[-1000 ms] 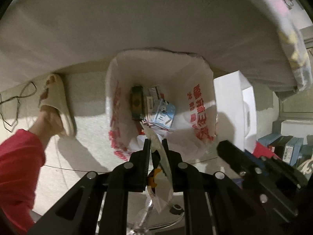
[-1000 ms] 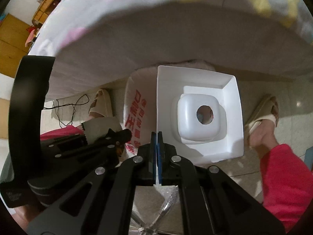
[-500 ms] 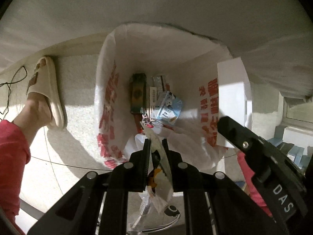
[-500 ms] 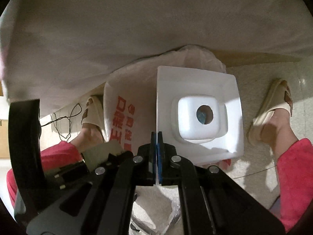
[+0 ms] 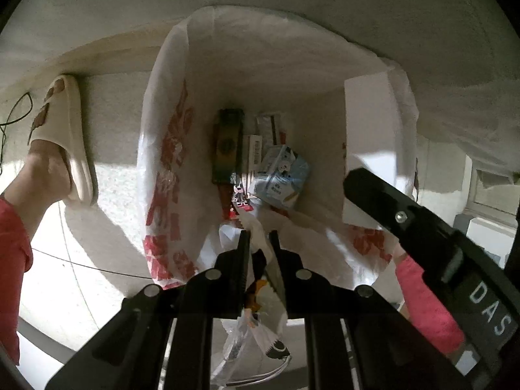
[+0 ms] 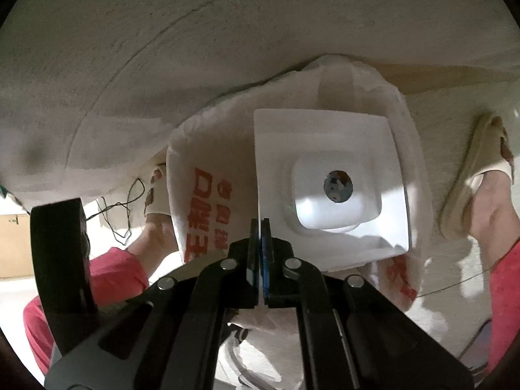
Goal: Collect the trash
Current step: 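Open both tools to drop the wrapper and tray into the bag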
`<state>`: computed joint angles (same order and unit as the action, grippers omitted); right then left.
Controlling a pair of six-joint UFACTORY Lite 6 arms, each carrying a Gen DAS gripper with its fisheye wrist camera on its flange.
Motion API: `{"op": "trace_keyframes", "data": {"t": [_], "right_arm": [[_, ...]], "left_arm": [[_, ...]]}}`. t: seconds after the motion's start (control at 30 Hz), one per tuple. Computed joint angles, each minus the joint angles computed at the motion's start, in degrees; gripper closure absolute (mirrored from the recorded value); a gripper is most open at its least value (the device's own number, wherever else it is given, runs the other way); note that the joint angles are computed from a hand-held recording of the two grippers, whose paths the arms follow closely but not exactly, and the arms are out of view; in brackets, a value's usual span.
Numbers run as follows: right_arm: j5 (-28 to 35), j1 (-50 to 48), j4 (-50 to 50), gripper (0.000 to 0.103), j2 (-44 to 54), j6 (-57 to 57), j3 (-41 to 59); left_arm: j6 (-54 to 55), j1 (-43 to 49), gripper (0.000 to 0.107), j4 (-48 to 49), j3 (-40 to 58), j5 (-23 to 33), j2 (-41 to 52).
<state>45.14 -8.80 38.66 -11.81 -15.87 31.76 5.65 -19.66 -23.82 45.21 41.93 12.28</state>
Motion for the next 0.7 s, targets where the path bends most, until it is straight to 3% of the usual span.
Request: {"op": "trace_keyframes", "data": {"t": [0.2,0.23,0.27,0.3,0.33,0.4,0.7], "right_arm": [[-0.4,-0.5,2.2,0.1,2.7,-2.3,0.2],[-0.2,-0.7,2.4,0.1,3.1,-2.7,0.1],[-0.3,-0.7,2.1,0.099,3.4,-2.5,0.1],[-0.5,-0.6,1.2,0.092,3.6,-1.8,-0.1],[-0.8,-0.7,1.7,0.077,3.8,-1.9,-0.4],[-1.4,-1.2,-0.2,0.059,3.0,-0.1,-0.8],[0.9,-4.7,-7.0,0.059,0.3,2.5,-0.6]], "left_arm": [[1.0,1.0,0.092,-1.1,1.8,0.3,2.5],[0.9,1.0,0.089,-1.1,2.1,0.5,3.1],[0.3,1.2,0.073,-0.9,2.5,0.7,3.8],[-0.1,1.3,0.053,-0.8,2.6,0.6,3.9],[-1.7,1.0,0.049,0.6,2.4,-0.1,3.6],[-3.2,0.8,0.043,2.3,2.5,-0.1,3.2],[-6.0,2.5,0.039,5.0,3.0,1.3,2.7]]}}
